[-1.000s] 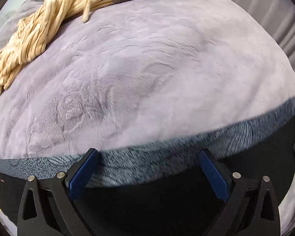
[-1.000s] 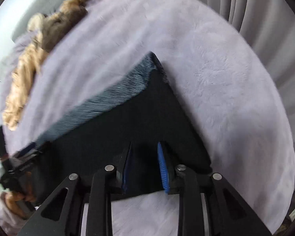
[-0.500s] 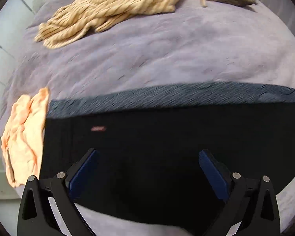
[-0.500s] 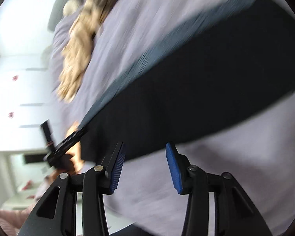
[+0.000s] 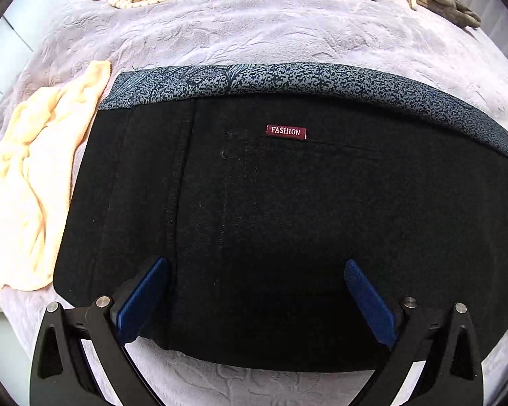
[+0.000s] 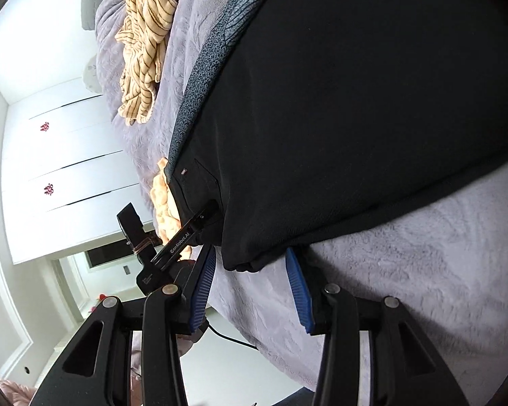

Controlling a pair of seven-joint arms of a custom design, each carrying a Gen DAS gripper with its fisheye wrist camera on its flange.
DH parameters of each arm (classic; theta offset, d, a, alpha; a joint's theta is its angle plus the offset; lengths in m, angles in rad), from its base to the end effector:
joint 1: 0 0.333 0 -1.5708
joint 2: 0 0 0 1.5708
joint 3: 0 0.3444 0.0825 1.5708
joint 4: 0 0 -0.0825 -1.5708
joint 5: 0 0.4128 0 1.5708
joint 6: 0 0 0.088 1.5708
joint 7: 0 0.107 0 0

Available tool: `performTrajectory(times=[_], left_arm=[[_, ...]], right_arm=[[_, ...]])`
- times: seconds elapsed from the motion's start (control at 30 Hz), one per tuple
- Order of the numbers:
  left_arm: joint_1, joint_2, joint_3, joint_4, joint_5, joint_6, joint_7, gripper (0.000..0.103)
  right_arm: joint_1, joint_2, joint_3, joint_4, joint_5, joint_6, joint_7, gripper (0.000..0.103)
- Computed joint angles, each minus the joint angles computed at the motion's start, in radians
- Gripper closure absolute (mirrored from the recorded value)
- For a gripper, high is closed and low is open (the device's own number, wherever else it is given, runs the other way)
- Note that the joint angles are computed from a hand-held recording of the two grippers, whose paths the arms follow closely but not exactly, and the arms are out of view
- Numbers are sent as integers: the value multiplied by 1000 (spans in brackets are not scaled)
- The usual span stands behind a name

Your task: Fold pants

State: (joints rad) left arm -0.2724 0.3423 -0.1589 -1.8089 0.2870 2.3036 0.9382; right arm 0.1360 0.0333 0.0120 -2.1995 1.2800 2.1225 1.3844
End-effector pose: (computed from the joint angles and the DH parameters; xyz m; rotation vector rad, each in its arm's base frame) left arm 0.6304 -0.2739 0.3830 -2.1100 2.0293 -0.1613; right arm 0.5531 0.1260 0.3951 -1.1947 1.9465 0.9768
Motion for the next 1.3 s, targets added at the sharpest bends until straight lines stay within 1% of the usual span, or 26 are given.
performTrajectory(times=[0.13, 0.23, 0.4, 0.43, 0.47, 0.5, 0.57, 0.6, 0.67, 0.7, 0.73, 0.77, 0.8, 0.83, 0.87, 0.9, 1.0, 1.03, 1.07, 1.1, 1.13, 1.17, 1.2, 1.27, 1.3], left_arm=[[3, 9, 2, 1, -4, 13, 6, 0], [2, 12, 3, 0, -3, 18, 5, 0], [5, 20, 4, 8, -8, 20, 15, 0], [15, 27, 5, 16, -15, 21, 32, 0], [17, 29, 5, 17, -19, 23, 41, 0], [13, 21, 2, 15, -21, 17, 41, 0], [12, 19, 3, 11, -21, 23, 43, 0], [10, 20, 5, 11, -16, 24, 42, 0], [5, 24, 6, 19, -10, 8, 43, 0], [5, 24, 7, 26, -10, -8, 43, 0], [3, 26, 5, 42, -15, -35, 44, 0], [3, 27, 3, 56, -22, -57, 44, 0], [9, 18, -5, 57, -44, -58, 50, 0], [15, 3, -15, 47, -71, -32, 56, 0], [19, -10, -25, 37, -96, -4, 65, 0], [17, -13, -38, 40, -117, 16, 83, 0], [-17, 28, -56, 94, -124, 27, 114, 0], [-30, 54, -59, 123, -130, 12, 115, 0], [-45, 86, -60, 158, -134, -19, 113, 0], [-63, 123, -60, 196, -133, -68, 117, 0], [-87, 147, -50, 218, -107, -105, 110, 0], [-110, 146, -35, 206, -69, -95, 89, 0], [-119, 132, -28, 187, -50, -74, 76, 0], [-105, 116, -40, 172, -79, -71, 84, 0], [-98, 106, -42, 164, -92, -72, 85, 0]], right_arm=[[11, -38, 2, -21, 27, 54, 0, 55], [17, 10, 4, 13, -18, 53, 68, 55], [14, 50, 15, 45, -36, 66, 114, 55], [14, 58, 17, 59, -65, 66, 133, 68], [17, 65, 21, 76, -102, 71, 153, 94], [21, 71, 24, 98, -150, 73, 176, 94], [25, 58, 30, 119, -213, 84, 161, 94], [30, 49, 32, 120, -265, 88, 163, 94], [40, 41, 34, 98, -357, 79, 207, 95], [39, 33, 34, 73, -341, 82, 214, 95], [34, 16, 31, 44, -291, 85, 207, 95], [30, 3, 26, 34, -269, 76, 196, 95], [26, -11, 20, 32, -276, 54, 189, 94], [24, -23, 13, 38, -320, 26, 196, 92], [21, -39, 7, 52, -394, -4, 209, 88], [21, -56, 3, 60, -453, -10, 211, 87], [24, -86, -1, 89, -598, 49, 203, 85], [26, -79, -1, 105, -637, 77, 208, 83], [26, -65, -2, 118, -664, 90, 223, 81], [26, -47, -3, 132, -694, 94, 246, 81], [25, -16, -4, 147, -730, 79, 273, 81], [24, 4, -3, 156, -746, 57, 289, 82], [20, 16, -4, 149, -743, 38, 296, 82], [14, -3, -3, 126, -735, 30, 290, 83], [14, -22, -2, 118, -756, 19, 285, 83]])
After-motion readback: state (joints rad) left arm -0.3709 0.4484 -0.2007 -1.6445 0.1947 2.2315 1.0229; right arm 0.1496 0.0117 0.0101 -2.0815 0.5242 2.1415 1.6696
